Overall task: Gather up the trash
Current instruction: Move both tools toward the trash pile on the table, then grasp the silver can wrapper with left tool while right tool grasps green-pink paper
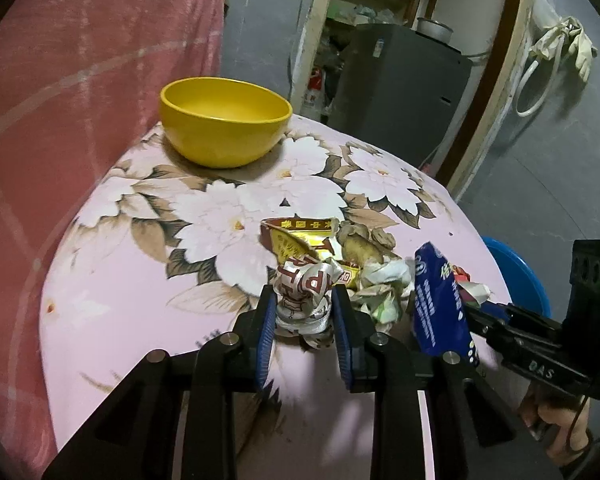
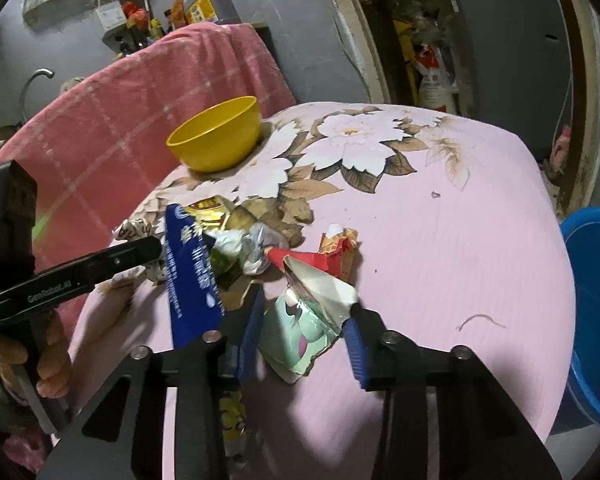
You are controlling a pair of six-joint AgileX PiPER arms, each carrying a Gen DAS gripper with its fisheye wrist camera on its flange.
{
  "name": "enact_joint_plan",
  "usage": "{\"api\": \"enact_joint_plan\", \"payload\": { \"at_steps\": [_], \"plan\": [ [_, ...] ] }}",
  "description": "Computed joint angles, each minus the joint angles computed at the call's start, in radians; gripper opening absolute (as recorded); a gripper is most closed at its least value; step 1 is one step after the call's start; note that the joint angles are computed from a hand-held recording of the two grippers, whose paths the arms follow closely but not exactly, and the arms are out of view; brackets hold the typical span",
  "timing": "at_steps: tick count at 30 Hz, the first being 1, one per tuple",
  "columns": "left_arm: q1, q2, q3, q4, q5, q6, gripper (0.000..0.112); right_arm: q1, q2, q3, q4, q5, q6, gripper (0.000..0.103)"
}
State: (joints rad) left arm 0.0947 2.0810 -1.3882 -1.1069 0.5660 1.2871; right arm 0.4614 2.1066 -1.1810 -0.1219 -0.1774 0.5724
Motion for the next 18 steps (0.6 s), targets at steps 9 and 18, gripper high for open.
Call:
{"api": "enact_joint_plan", "payload": {
  "at_steps": [9,18],
  "plan": [
    [0.019,-0.093,0.153,-0.218,-0.036,0.226,0.023,0.021,-0.026,0.060,0.093,-0.067,-0.099,0.009],
    [0.006,-0.199,0.296,-0.526,-0.053,0.528,0.023,0.066,-0.095,0.165,0.355,-0.217,-0.398,0.008]
  ]
}}
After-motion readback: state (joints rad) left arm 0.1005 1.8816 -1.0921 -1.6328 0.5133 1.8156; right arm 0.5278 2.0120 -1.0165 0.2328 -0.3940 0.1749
